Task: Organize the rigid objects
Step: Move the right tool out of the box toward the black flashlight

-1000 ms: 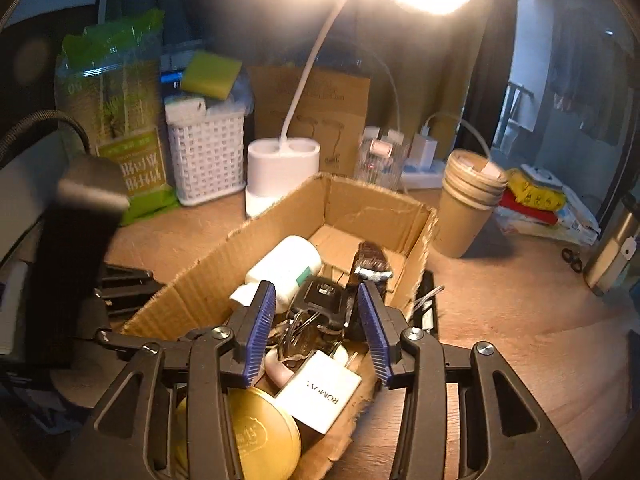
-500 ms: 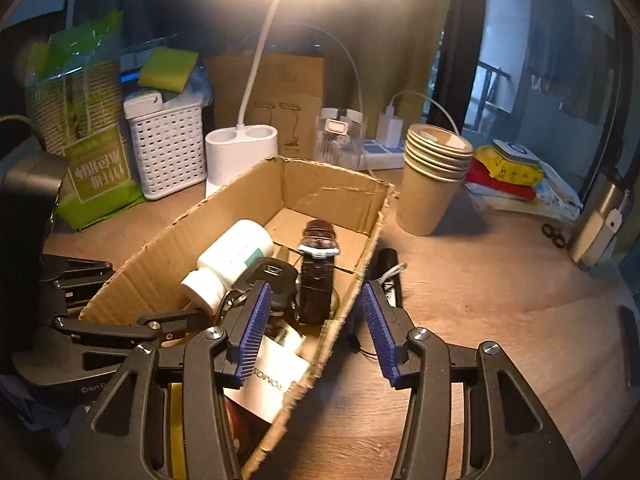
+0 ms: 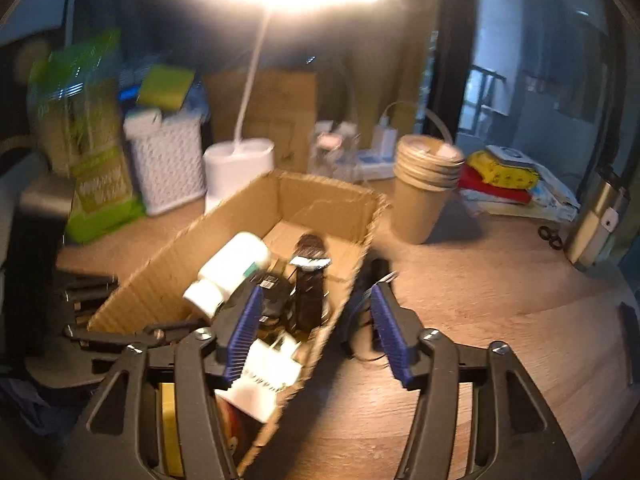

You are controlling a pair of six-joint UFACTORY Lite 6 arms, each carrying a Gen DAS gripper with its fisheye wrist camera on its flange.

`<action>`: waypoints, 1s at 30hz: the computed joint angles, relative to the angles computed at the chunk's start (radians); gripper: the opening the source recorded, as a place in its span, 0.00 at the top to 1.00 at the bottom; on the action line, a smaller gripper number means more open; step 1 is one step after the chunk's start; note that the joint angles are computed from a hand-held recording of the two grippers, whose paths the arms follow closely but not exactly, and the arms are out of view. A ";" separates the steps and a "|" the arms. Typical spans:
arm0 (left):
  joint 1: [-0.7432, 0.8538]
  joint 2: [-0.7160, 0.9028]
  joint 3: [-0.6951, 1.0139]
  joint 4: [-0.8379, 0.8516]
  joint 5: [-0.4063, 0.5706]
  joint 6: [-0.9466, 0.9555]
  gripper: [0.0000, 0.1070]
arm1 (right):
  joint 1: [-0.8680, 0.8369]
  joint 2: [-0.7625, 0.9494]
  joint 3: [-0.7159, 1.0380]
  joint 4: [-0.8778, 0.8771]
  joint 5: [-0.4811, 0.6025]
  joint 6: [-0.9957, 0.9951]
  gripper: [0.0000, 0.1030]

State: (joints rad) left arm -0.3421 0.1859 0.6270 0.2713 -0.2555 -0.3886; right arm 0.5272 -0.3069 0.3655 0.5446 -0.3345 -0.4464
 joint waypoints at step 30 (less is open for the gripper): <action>0.000 0.000 0.000 0.002 0.000 -0.002 0.70 | -0.411 0.270 0.092 -0.890 -0.073 0.767 0.42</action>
